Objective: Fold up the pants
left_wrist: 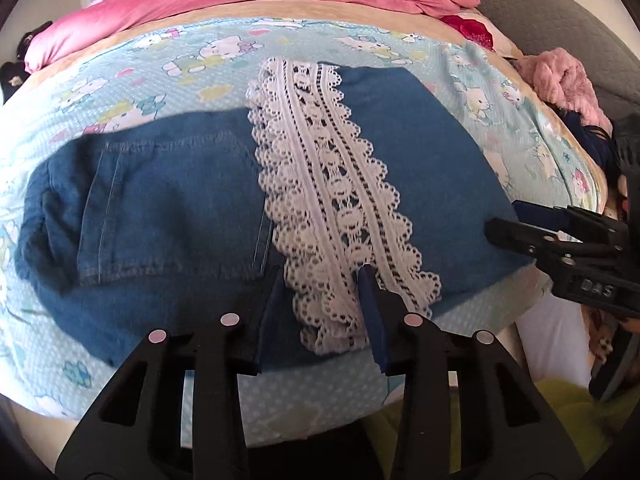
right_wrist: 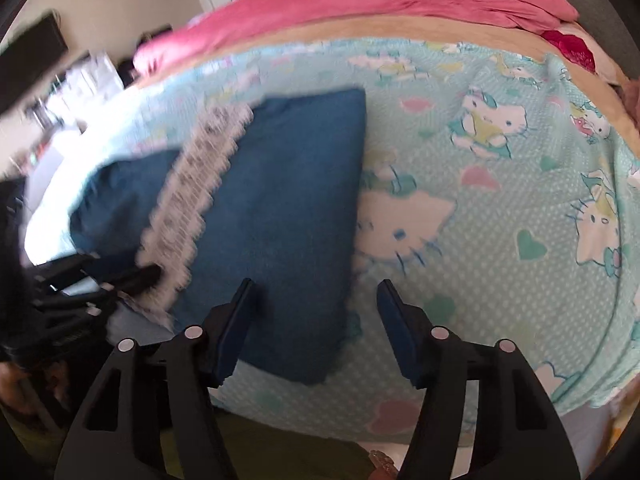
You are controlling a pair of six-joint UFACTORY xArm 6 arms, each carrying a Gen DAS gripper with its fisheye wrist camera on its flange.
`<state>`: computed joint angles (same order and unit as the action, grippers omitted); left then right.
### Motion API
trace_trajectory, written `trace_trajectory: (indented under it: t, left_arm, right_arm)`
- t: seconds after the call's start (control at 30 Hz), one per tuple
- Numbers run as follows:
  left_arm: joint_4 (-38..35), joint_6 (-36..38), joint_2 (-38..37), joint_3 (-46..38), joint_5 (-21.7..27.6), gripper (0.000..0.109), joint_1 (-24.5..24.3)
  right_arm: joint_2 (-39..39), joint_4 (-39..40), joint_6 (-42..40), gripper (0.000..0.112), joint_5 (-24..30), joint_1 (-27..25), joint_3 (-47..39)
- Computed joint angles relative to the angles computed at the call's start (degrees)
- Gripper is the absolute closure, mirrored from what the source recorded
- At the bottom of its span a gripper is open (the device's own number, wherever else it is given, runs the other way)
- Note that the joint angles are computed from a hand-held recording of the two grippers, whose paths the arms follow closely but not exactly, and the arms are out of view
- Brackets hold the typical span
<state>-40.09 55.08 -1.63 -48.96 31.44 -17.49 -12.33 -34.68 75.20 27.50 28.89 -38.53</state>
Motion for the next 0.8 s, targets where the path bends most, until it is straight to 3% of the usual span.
trace_trajectory:
  t: [0.53,0.8]
  left_arm:
    - [-1.73,0.99,-1.03,0.35,2.19,0.076,1.33]
    - [-1.76,0.79,-2.56,0.66,2.87,0.069,1.97]
  right_arm:
    - [-0.85,-0.15,1.13,0.049,0.35,0.42,0.52]
    - [-2.25,-3.12,2.75,0.039,1.32,0.72,-0.02]
